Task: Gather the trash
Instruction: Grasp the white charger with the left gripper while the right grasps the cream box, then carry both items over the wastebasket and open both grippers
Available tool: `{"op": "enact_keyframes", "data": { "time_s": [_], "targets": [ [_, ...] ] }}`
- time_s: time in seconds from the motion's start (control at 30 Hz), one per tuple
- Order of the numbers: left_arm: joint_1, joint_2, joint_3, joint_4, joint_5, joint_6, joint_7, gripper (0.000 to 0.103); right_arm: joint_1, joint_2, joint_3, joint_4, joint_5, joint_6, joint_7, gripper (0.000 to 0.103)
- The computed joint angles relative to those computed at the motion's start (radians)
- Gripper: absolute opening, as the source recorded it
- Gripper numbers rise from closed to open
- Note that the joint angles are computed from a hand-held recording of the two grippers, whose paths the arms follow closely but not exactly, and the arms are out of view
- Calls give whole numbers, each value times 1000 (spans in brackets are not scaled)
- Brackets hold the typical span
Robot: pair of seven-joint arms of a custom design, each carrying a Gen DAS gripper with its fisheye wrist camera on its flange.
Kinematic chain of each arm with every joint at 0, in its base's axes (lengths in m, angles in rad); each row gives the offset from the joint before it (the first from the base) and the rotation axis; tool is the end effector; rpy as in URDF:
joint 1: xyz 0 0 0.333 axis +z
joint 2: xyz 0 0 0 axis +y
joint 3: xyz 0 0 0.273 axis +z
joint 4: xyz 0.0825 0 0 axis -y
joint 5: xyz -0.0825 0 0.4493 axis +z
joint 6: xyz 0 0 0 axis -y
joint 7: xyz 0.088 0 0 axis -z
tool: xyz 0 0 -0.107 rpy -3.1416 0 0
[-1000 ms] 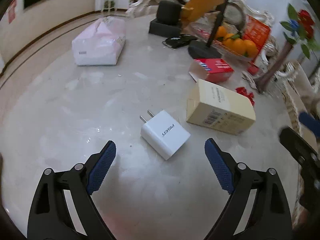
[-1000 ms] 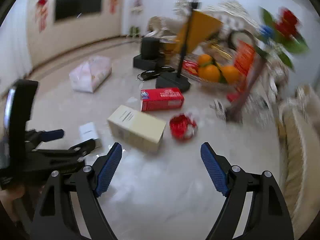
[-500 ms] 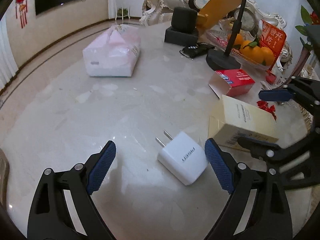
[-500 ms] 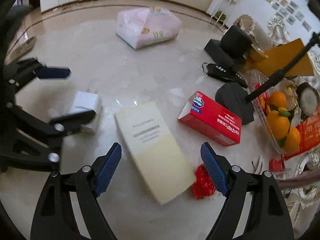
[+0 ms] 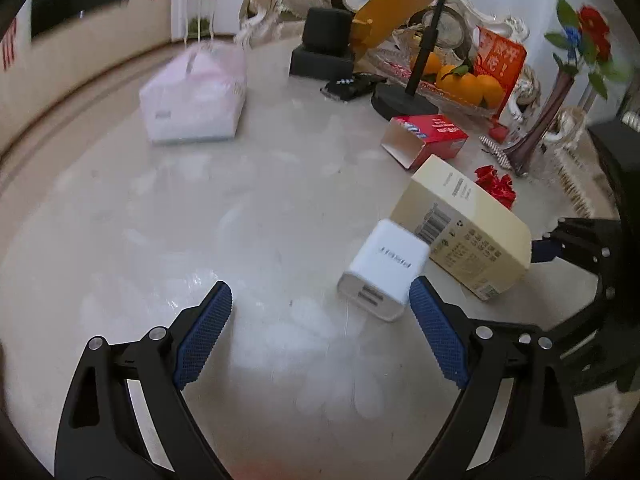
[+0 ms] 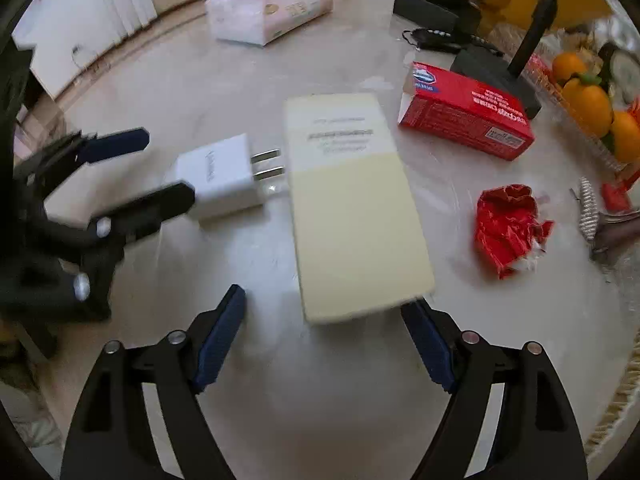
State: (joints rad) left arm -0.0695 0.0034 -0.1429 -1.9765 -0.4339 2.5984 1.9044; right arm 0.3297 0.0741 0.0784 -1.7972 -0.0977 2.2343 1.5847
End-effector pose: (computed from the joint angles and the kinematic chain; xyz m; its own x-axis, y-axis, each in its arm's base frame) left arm 0.6484 -0.1311 0.4648 -0.3018 -0.9324 0.1989 -0.7860 0.1253 -0.6054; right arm 0.6223 0.2648 0.4764 0.4098 -0.9084 0.0825 -0.8400 -0.4111 -0.3540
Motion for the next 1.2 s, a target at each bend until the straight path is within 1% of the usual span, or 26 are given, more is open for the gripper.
{"op": "enact_keyframes", "data": {
  "time_s": [0.03,0.1,0.13,0.2,0.23,0.3,0.33,0.37,0.4,0.43,0.5,0.57,0.6,0.63,0.67,0.7,0.73,0.77,0.8,0.9,0.93,0.97,1.03,1.07,1.1,1.2],
  "targets": [
    [2,3,2,5,-24,-14,-2,88,4,-8,0,-6,-26,2,16,76],
    [3,10,0,22,-15,-40,-8,88,3,-17,-1,-13,-40,9,47,76],
    [2,15,-3,35,-30,-57,36,88,3,-23,-3,-19,-51,16,88,76],
    [-2,24,-12,48,-34,-51,114,88,1,-25,-4,-23,-83,19,137,76],
    [-3,39,-17,68,-61,-55,205,88,2,-30,-3,-33,-113,31,163,76],
    [2,69,-23,114,-81,-97,296,88,1,-29,-3,-38,-142,52,176,76],
    [8,95,-27,152,-87,-140,353,88,3,-29,-2,-44,-184,71,195,76],
    [15,113,-32,178,-88,-171,390,88,9,-29,-2,-50,-266,96,243,76],
    [20,129,-37,199,-82,-196,428,88,9,-26,-2,-51,-295,112,259,76],
    [21,143,-41,212,-53,-202,458,88,8,-23,-3,-51,-300,127,261,76],
    [22,155,-46,218,-4,-200,468,88,10,4,-4,-31,-322,154,266,76],
    [26,167,-51,226,15,-212,471,88,18,44,-10,8,-367,148,265,76],
    [29,165,-55,220,13,-200,479,88,23,64,-15,27,-379,140,263,76],
    [29,165,-57,220,19,-195,479,86,24,72,-18,34,-365,135,253,70],
    [29,164,-58,219,26,-187,479,77,14,58,-16,17,-293,163,222,53],
    [33,164,-62,219,14,-181,494,66,10,47,-16,9,-239,158,219,53],
    [36,169,-67,229,0,-186,514,39,8,40,-19,5,-211,156,232,50],
    [26,174,-63,236,40,-170,488,38,7,29,-19,-5,-195,153,235,47],
    [26,183,-64,251,47,-185,477,38,10,16,-17,-18,-187,150,244,47],
    [45,192,-69,273,12,-236,476,38,2,-46,-13,-79,-131,166,304,45],
    [54,187,-71,270,-15,-250,483,38,-1,-80,-11,-111,-140,183,358,45],
    [64,177,-72,264,-51,-264,494,38,-7,-106,-8,-131,-140,191,395,45],
    [82,119,-67,214,-135,-270,545,38,-23,-200,0,-210,-118,244,479,45],
    [92,85,-59,192,-188,-293,585,38,-32,-236,6,-237,-100,264,496,45],
    [101,38,-46,160,-258,-322,638,38,-41,-292,16,-279,-86,286,532,45],
    [94,-94,16,62,-383,-392,762,38,-60,-441,65,-390,-62,333,601,45]
  ]
}}
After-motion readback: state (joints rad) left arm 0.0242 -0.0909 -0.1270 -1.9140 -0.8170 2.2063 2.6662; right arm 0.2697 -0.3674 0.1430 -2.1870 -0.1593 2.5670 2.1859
